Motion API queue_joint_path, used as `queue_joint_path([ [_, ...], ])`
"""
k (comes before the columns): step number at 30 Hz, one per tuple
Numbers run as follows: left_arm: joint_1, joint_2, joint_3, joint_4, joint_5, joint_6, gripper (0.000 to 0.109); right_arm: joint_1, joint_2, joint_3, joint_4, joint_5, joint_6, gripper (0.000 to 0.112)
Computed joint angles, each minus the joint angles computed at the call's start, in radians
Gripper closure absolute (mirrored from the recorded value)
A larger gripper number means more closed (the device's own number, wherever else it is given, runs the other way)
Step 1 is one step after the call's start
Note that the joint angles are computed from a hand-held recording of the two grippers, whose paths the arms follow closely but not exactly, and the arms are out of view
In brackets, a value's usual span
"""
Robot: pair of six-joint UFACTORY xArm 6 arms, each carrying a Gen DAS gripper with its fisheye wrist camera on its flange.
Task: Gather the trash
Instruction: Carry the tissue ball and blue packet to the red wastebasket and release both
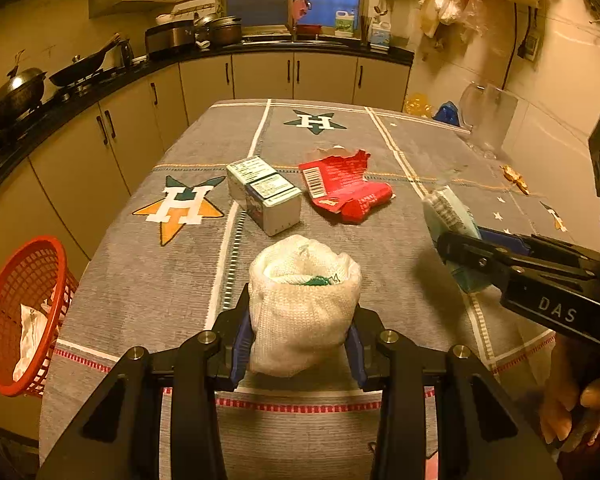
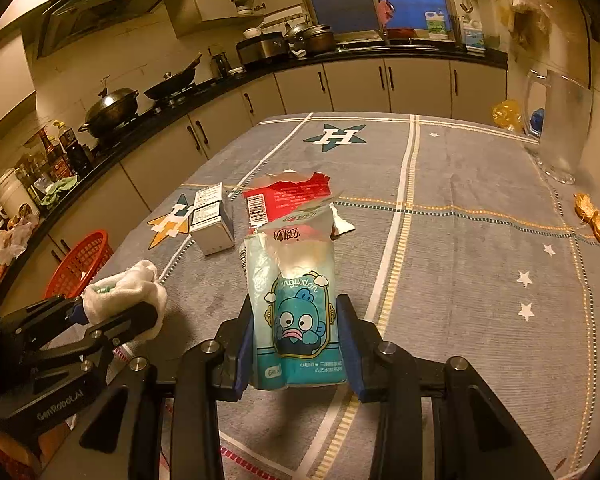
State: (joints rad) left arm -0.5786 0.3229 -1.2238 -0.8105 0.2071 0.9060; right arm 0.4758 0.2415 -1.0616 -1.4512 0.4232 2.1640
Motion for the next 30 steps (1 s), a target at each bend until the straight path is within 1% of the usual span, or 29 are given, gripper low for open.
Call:
queue_joint_path([
  [11,0.015,-0.005,0.002,-0.009,0.001,0.002,0.07,0.015,0.011,-0.015,0.01,0.007,-0.027,0.071],
  [16,0.019,-0.01,0.005,-0.021,-0.003,0.017,0.07,0.029,0.025,-0.031,0.039,0.033,-0.069,0.071],
  [19,0.023,-0.013,0.009,-0.022,-0.006,0.019,0.07,0.048,0.038,-0.048,0.077,0.07,-0.127,0.071],
  [23,0.028,-0.022,0.016,-0.047,-0.005,0.042,0.07,0.063,0.044,-0.063,0.099,0.099,-0.167,0.071],
  [30,0.043,-0.036,0.025,-0.093,-0.003,0.085,0.07,0.113,0.053,-0.099,0.195,0.238,-0.268,0.071],
])
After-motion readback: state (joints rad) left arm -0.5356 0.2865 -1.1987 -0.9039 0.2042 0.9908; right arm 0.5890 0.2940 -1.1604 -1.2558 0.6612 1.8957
